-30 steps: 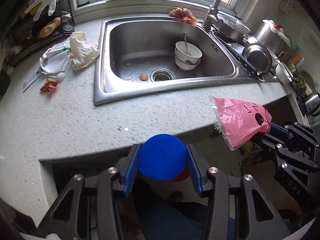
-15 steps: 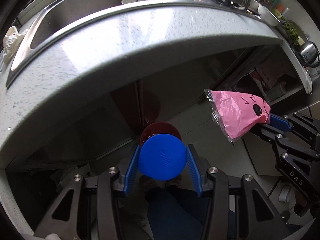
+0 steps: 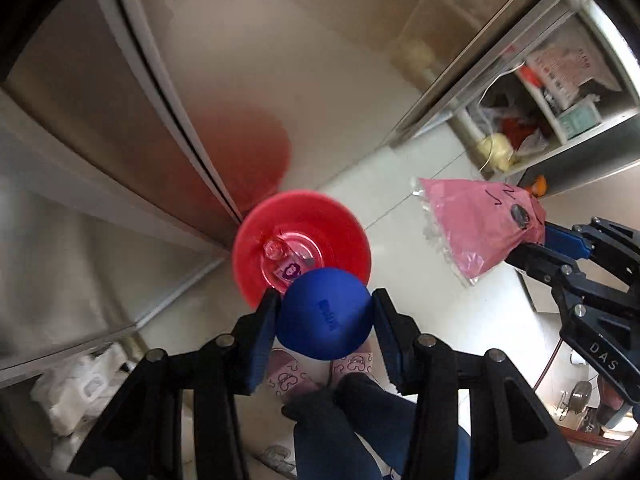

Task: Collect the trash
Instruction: 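Carry the disc and wrapper down to the red bin with both tools, then open the left tool to drop the blue disc into the bin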

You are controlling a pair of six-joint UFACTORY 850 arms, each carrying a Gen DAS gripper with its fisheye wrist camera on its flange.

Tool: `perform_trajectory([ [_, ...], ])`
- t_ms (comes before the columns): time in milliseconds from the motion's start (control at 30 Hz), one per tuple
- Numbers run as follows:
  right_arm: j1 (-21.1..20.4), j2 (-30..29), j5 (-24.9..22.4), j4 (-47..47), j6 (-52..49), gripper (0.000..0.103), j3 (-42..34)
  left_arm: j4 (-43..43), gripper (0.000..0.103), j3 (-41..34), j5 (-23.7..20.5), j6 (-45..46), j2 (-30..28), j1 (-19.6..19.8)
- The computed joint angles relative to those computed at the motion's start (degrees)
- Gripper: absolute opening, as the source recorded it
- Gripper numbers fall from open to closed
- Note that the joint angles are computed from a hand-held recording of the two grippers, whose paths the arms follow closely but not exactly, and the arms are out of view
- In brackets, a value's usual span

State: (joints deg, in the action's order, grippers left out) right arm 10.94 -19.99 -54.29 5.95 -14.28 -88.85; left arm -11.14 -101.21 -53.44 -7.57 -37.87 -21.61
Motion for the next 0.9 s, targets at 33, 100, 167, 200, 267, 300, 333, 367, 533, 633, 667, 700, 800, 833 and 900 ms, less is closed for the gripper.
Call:
perform_trajectory([
  [33,0.04,-0.17,1.62,-0.73,0.85,0.02,1.56,-0.19,0.044,0.87,1.29,0.54,-0.58,-0.01],
  [100,-0.36,-0.38,4.09,-0.91,0.93,0.02,4.12,-0.87,0.044,1.86,3.42,1.64,-1.61,-0.01],
  [167,-0.83,-0.62,6.04,-0.69,0.39,0.02,6.02,-1.4,0.044,2.38,4.4,2.55,-2.51,0.1],
  [200,-0.9,-0.78,6.78,-0.88,0.43,0.02,6.74,-1.8,0.044,2.31,4.45,3.15,-3.16,0.13],
  [267,-1.28,-1.01,7.48,-1.04,0.57,0.02,7.58,-2.61,0.045,1.65,3.95,4.42,-4.16,0.19],
  [300,-1.5,-0.79,7.44,-1.31,0.81,0.02,7.85,-3.23,0.046,1.71,3.81,5.34,-4.31,0.3],
  [333,-1.61,-0.78,7.54,-1.36,0.99,0.02,8.02,-3.95,0.052,1.88,3.99,6.29,-4.36,0.4],
  [367,-1.59,-0.68,7.48,-1.3,1.12,0.02,8.1,-4.31,0.056,2.19,4.32,6.89,-4.21,0.44],
  [533,-0.61,0.05,6.11,-2.22,2.75,0.02,7.66,-1.23,0.079,3.2,4.61,7.34,-3.06,0.31],
  [633,-0.25,0.18,6.36,-3.2,3.92,0.02,7.61,1.73,0.084,1.9,3.41,7.03,-3.15,0.05],
  [667,-0.04,0.08,6.26,-3.46,4.59,0.02,7.46,1.92,0.084,1.86,3.21,7.25,-3.0,0.12],
  [700,0.06,0.03,5.93,-3.33,4.8,0.02,7.25,2.15,0.084,1.83,2.96,7.35,-2.74,0.18],
  [800,0.38,-0.04,5.96,-2.95,4.64,0.02,7.29,3.26,0.084,3.11,3.73,7.23,-1.65,0.64],
  [833,0.33,-0.22,6.11,-2.65,4.08,0.02,7.42,3.79,0.084,3.72,4.08,6.96,-1.15,0.82],
  [900,0.74,-0.41,6.23,-2.34,3.63,0.02,7.67,4.7,0.084,4.85,4.58,6.36,-0.37,1.24],
])
